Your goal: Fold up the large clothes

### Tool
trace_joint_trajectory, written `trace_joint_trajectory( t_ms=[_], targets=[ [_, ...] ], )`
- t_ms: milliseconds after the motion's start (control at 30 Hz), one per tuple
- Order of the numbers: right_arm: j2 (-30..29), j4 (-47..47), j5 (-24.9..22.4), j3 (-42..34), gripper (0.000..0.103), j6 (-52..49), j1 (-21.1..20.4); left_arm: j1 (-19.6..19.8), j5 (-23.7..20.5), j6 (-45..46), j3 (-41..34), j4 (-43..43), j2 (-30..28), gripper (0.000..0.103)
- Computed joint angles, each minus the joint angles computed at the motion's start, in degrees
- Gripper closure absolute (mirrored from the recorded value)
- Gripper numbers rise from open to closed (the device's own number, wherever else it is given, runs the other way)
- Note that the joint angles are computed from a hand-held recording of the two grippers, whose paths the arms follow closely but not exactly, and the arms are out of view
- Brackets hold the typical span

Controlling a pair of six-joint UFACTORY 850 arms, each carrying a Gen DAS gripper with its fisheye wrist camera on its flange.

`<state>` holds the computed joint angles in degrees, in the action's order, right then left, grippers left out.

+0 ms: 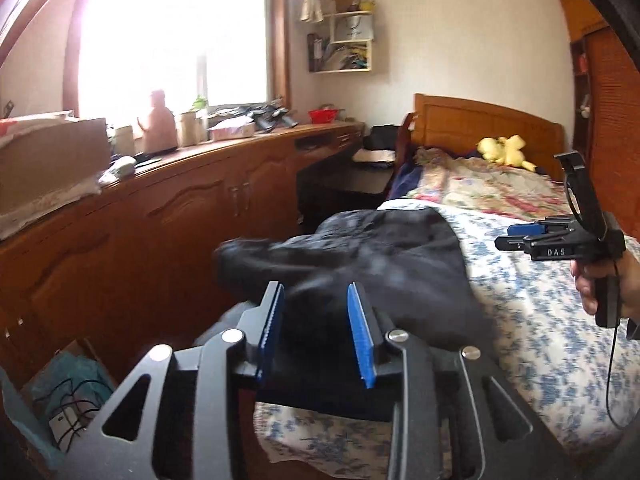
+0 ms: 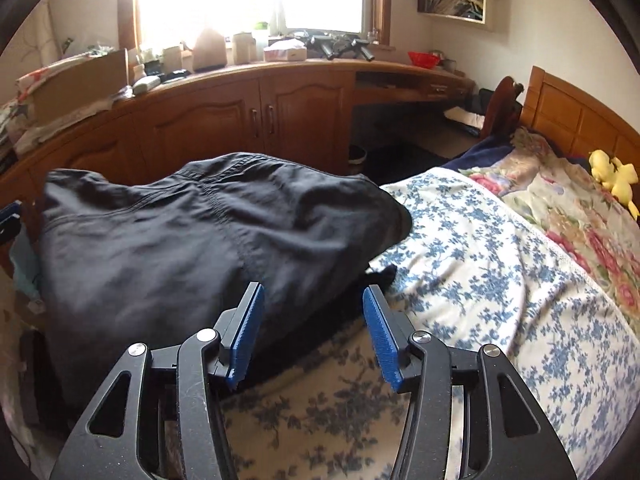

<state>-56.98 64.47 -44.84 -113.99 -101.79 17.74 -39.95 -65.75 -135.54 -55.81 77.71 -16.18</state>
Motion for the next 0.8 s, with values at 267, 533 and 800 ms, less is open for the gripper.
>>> trace_joint_trajectory(
  t_ms=[267,533,800],
  targets=[
    [8.65,7.59,-6.23,11.75,0.047,-11.61,-7.83,-1.30,2.90,5.74,-10.92,2.92,-5.86,0.068],
    [12.28,12.07,-10.49,15.73,0.037,-16.54,-15.72,-1.83,6.22,13.43,-24.92,4.73,-14.20,0.066],
    [10.10,12.42,-10.37,14.34,0.027,-15.90,-22.07,-1.54,12.49,22.74,-43.17,0.08,-26.36,0.066]
  ],
)
